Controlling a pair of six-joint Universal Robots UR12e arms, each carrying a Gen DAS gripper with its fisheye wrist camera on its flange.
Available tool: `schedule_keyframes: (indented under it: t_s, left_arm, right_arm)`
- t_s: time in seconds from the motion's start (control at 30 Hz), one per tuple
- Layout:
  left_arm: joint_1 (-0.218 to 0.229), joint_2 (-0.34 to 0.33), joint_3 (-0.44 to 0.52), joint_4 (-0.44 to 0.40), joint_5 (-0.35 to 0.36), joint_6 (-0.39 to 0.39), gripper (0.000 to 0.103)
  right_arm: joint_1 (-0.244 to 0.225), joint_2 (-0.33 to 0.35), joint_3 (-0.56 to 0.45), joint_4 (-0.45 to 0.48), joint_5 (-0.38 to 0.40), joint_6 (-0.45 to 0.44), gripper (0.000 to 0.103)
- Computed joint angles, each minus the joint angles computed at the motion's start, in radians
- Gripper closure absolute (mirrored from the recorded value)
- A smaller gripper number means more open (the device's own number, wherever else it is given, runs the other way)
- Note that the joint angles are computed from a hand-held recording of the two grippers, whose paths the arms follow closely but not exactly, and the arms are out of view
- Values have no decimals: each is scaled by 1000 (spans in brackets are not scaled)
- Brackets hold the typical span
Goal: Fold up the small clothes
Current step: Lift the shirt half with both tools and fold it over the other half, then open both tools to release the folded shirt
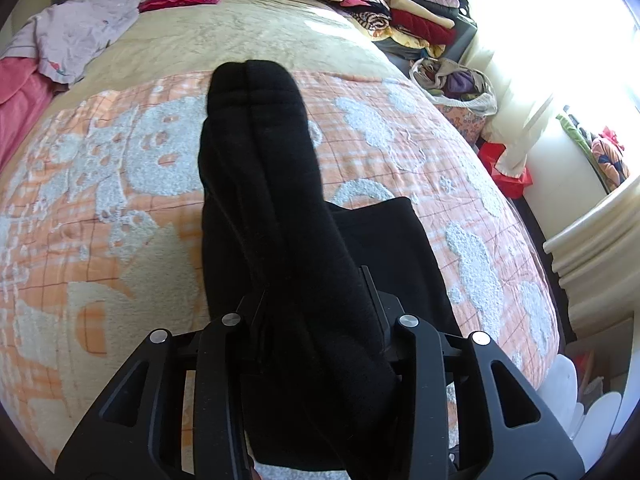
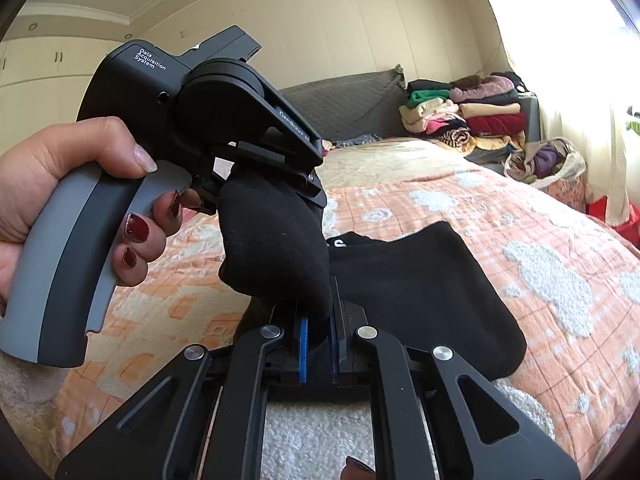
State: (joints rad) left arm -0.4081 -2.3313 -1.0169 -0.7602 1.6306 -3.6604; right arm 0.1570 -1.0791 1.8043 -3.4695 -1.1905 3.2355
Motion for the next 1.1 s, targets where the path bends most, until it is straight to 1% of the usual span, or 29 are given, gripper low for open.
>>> schedule_keyframes:
  t_s: [0.37,0.73,0.87,0.93,0.97,1.0,1.07,1.1]
  left_arm:
    - [-20,-75,122,-95,-14,13,72]
    - [-35,-160,259,-194,-26,25,68]
    - [-39,-188,304,-222,-33,29,61]
    - [-39,-202,321,-221,-41,33,58]
    - [-39,-209,330,-224,-46,37,55]
    - [-39,-213,333,-223,-53,43,48]
    - [-36,-212,319,-190,-103,49,36]
    - [-34,-212,316,-176,-123,48,36]
  right_arm:
    - [-27,-4,20,17,19,97,96]
    - [-51,-1,23,40,24,141,96]
    - [-59,2,28,44,43,179,96]
    - [-65,4,27,48,54,202,96]
    - [-68,4,28,50,60,210,96]
    - [-72,5,28,54,65,220,96]
    - [-79,6,31,61,75,241,96]
    - [-85,8,33,65,86,259,96]
